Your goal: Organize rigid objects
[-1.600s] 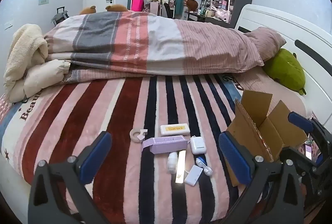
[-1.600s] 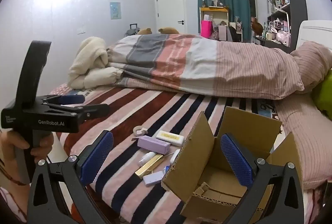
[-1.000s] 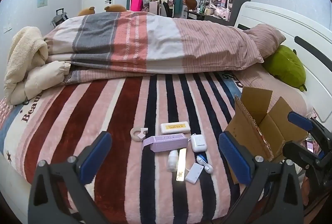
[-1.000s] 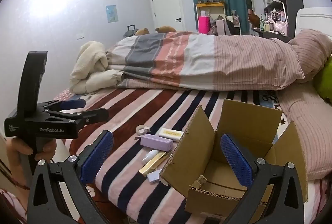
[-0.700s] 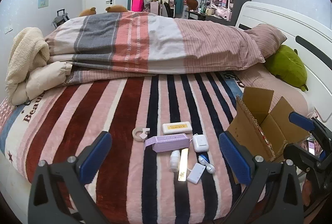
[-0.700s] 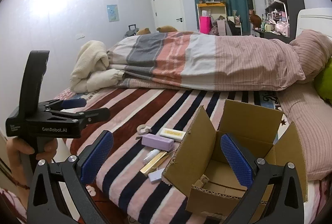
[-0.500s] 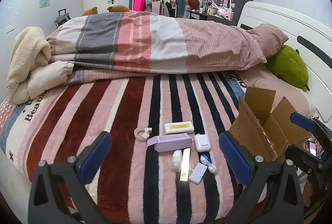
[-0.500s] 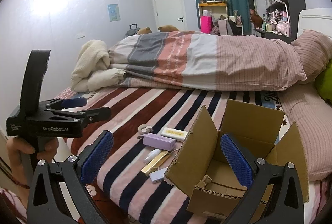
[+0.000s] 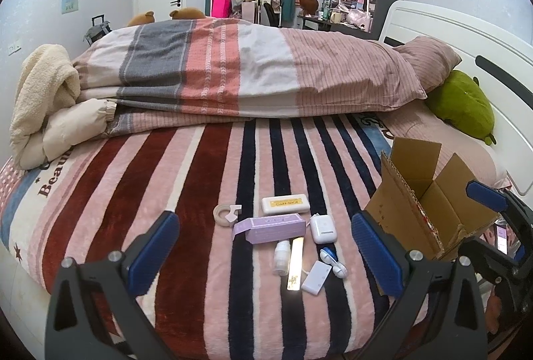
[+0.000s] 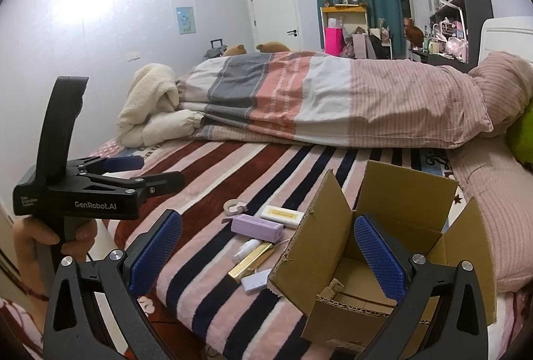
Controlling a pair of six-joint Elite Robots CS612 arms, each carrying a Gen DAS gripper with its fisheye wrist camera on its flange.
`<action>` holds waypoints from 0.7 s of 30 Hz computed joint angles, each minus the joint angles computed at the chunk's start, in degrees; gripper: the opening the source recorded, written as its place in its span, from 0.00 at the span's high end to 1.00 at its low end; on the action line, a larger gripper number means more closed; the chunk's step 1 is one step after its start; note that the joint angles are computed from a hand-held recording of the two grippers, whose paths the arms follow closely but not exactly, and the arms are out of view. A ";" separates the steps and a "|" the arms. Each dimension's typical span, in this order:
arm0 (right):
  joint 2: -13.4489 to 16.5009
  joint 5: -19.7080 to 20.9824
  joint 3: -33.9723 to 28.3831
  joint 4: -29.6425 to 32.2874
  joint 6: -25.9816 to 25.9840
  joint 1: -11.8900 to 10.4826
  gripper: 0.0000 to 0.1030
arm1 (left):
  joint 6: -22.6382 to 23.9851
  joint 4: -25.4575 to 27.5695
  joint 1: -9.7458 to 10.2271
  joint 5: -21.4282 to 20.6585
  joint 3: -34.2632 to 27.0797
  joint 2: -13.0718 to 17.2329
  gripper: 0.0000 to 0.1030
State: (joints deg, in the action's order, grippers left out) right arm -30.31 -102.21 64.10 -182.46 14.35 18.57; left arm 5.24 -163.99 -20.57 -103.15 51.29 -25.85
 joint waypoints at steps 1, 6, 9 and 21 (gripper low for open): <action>0.05 0.21 -0.03 -0.10 0.17 0.01 0.00 | 0.03 0.10 -0.01 0.13 -0.05 0.02 0.00; -0.22 0.49 0.48 -0.07 0.43 -0.13 0.00 | 0.12 -0.18 -0.25 0.65 0.48 -0.13 0.00; -0.29 0.73 0.68 -0.25 0.53 -0.15 0.00 | 0.43 -0.47 -0.35 1.31 0.72 -0.18 0.00; -0.40 0.92 1.05 -0.16 0.89 -0.16 0.00 | 0.83 -0.18 -0.59 1.75 1.10 -0.37 0.00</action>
